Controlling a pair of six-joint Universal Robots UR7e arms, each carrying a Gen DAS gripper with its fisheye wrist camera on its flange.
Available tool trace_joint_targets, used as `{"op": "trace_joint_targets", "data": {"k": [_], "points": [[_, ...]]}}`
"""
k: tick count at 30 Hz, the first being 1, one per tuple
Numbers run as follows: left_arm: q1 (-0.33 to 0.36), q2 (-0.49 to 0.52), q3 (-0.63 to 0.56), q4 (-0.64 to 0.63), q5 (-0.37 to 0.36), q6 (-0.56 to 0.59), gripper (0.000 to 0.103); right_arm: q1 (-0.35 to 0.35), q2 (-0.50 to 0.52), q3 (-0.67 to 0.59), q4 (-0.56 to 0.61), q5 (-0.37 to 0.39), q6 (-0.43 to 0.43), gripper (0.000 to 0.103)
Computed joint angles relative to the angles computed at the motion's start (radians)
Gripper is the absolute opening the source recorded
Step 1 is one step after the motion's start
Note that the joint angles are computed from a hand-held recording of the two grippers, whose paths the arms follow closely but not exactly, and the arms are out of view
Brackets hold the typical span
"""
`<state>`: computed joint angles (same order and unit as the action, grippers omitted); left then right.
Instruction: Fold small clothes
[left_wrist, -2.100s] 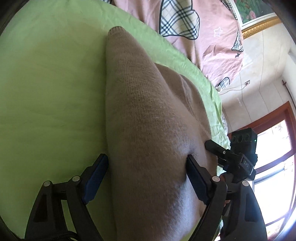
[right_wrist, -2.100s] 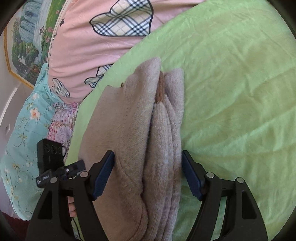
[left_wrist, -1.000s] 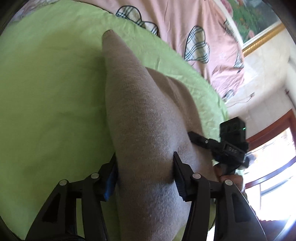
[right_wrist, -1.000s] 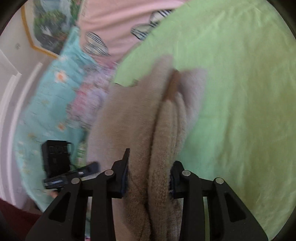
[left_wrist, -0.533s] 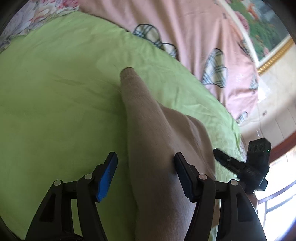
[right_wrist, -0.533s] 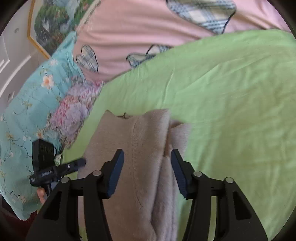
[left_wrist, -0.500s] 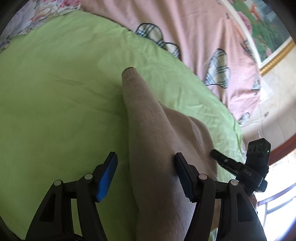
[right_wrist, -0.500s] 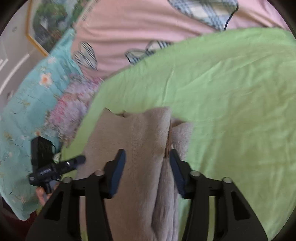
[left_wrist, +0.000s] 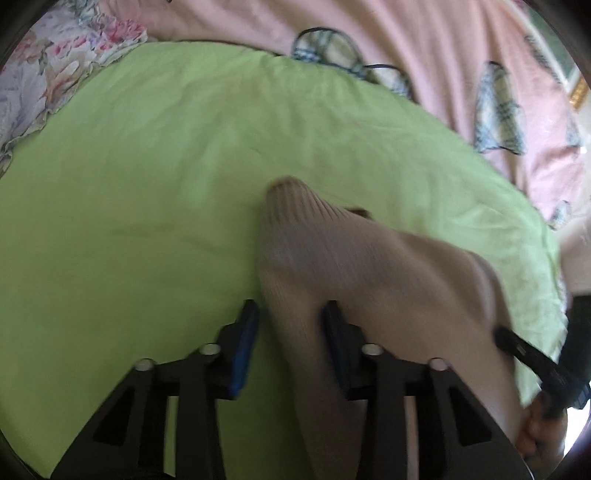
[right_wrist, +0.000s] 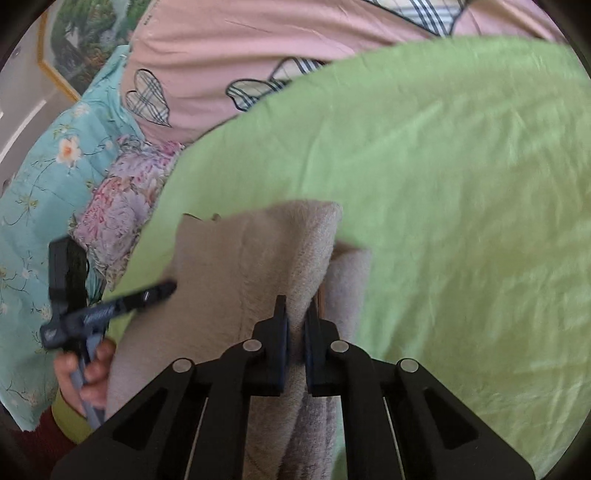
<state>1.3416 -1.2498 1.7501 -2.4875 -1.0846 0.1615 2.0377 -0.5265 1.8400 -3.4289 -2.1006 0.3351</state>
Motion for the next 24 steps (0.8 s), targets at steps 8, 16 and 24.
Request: {"op": "trace_joint_targets", "data": {"k": [8,16,24], "points": [[-0.025,-0.071,0.025,0.022,-0.005,0.033,0.026,0.035,-0.039,0.056,-0.043,-0.009,0.063,0.012],[-0.079,-0.483,0.336,0.108,-0.081,0.102,0.033,0.155,-0.072,0.186,-0.109,-0.060,0.133,0.041],[-0.154,-0.818,0.559,0.255,-0.067,0.130,0.050,0.251,-0.038,0.260,-0.111,-0.110,0.251,0.043]]}}
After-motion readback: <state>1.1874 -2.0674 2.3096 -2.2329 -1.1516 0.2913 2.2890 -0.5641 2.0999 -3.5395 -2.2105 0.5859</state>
